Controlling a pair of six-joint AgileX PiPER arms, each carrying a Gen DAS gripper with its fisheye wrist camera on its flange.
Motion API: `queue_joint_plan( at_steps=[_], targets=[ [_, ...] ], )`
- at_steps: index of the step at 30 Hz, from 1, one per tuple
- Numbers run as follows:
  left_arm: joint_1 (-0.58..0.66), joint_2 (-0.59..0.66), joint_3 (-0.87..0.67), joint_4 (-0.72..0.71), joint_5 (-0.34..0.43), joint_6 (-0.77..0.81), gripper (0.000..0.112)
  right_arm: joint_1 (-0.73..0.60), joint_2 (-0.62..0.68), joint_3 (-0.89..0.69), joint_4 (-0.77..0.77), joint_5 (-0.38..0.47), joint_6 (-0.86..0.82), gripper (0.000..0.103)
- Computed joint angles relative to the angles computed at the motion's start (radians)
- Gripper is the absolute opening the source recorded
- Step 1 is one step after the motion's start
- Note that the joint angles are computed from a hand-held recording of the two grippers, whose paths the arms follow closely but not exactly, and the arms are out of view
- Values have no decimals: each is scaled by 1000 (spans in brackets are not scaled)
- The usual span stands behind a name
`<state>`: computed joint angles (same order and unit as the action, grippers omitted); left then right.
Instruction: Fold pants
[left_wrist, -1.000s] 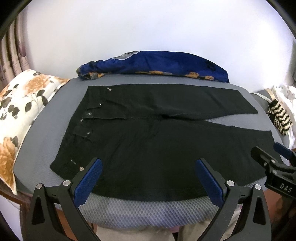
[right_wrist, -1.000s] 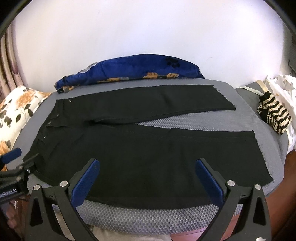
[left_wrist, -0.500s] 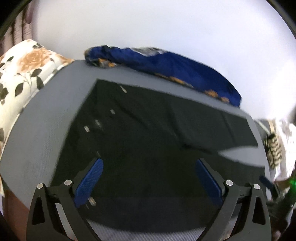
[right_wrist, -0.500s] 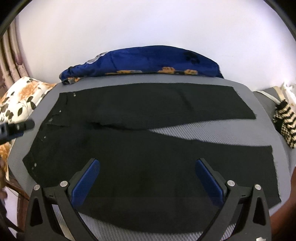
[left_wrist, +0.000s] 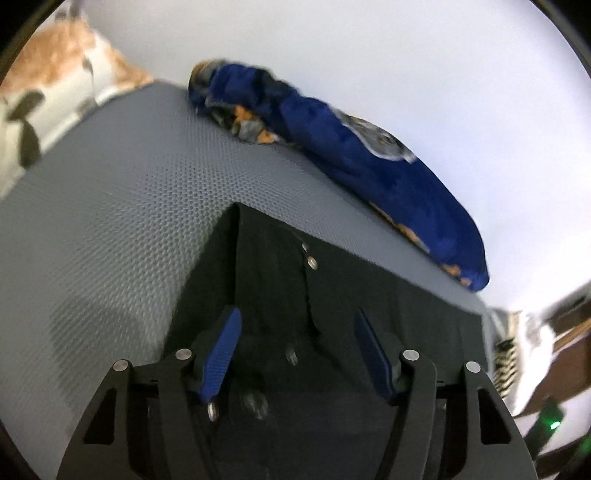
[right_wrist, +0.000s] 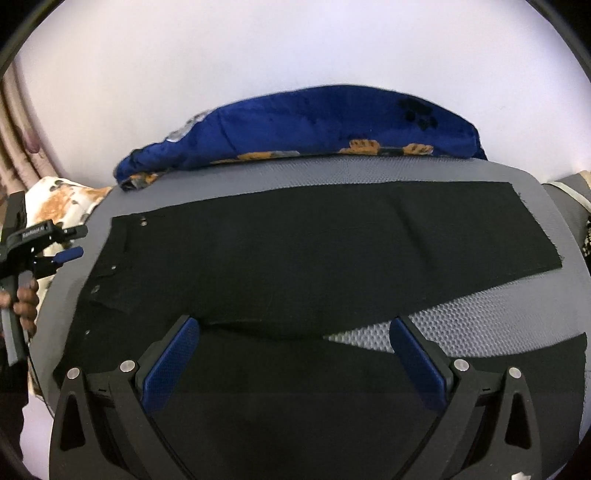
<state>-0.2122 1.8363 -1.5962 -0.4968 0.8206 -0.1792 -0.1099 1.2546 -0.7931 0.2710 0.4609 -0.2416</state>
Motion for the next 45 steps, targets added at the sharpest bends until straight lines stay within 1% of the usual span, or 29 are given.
queue_joint_plan(
  at_steps=[1, 4, 9, 12, 13, 14, 15, 16, 18, 20, 21, 24, 28, 29, 31, 33, 34, 35, 36, 37, 38, 40, 41, 43, 45],
  targets=[
    [32, 45, -33, -59, 19, 47, 64, 9, 27, -12, -14, -5, 19, 103],
    [70, 122, -97, -101, 41, 77, 64, 32, 92, -47, -67, -13, 78, 103],
    [130, 241, -194, -217, 94, 165, 63, 62, 176, -97, -124, -21, 145, 103],
    [144, 283, -231, -283, 122, 228, 59, 76, 212, -126, -152, -20, 178, 103],
    [148, 297, -246, -298, 136, 250, 56, 78, 224, -134, -152, -24, 178, 103],
    [147, 319, -276, -296, 155, 251, 56, 82, 235, -142, -159, -27, 185, 103],
    [147, 334, -296, -302, 171, 253, 53, 88, 245, -151, -178, -30, 205, 103],
    [150, 346, -311, -324, 189, 267, 47, 94, 253, -159, -200, -34, 225, 103],
    [153, 378, -351, -368, 231, 293, 45, 98, 262, -165, -210, -44, 228, 103],
    [150, 390, -372, -390, 236, 311, 42, 100, 278, -176, -212, -54, 227, 103],
    [150, 408, -397, -401, 251, 314, 40, 99, 287, -182, -203, -55, 218, 103],
    [137, 470, -496, -395, 285, 286, 40, 98, 320, -210, -180, -55, 198, 103],
    [118, 563, -648, -371, 323, 218, 40, 93, 353, -246, -143, -64, 151, 103],
    [111, 596, -706, -365, 333, 184, 40, 89, 362, -258, -125, -66, 126, 103],
    [101, 632, -769, -363, 332, 145, 40, 78, 383, -289, -76, -59, 64, 103],
    [83, 636, -776, -345, 297, 113, 40, 66, 407, -330, -31, -38, -9, 103],
    [74, 625, -762, -330, 278, 113, 32, 57, 421, -356, -7, -23, -57, 103],
    [58, 596, -725, -293, 243, 116, 23, 48, 436, -389, 11, 2, -106, 103],
    [48, 573, -695, -268, 221, 124, 9, 36, 449, -415, 47, 26, -171, 103],
    [44, 544, -652, -269, 199, 149, 9, 23, 466, -450, 85, 56, -246, 103],
    [46, 496, -574, -309, 161, 196, 9, 10, 488, -496, 110, 97, -320, 103],
    [53, 410, -445, -413, 107, 306, 9, -21, 556, -633, 154, 221, -463, 103],
    [50, 373, -399, -446, 87, 350, 9, -32, 587, -693, 161, 273, -505, 103],
    [42, 310, -329, -491, 60, 429, 9, -56, 691, -893, 176, 442, -606, 103],
    [36, 243, -253, -551, 45, 527, 9, -59, 799, -1093, 154, 589, -643, 103]
  ],
)
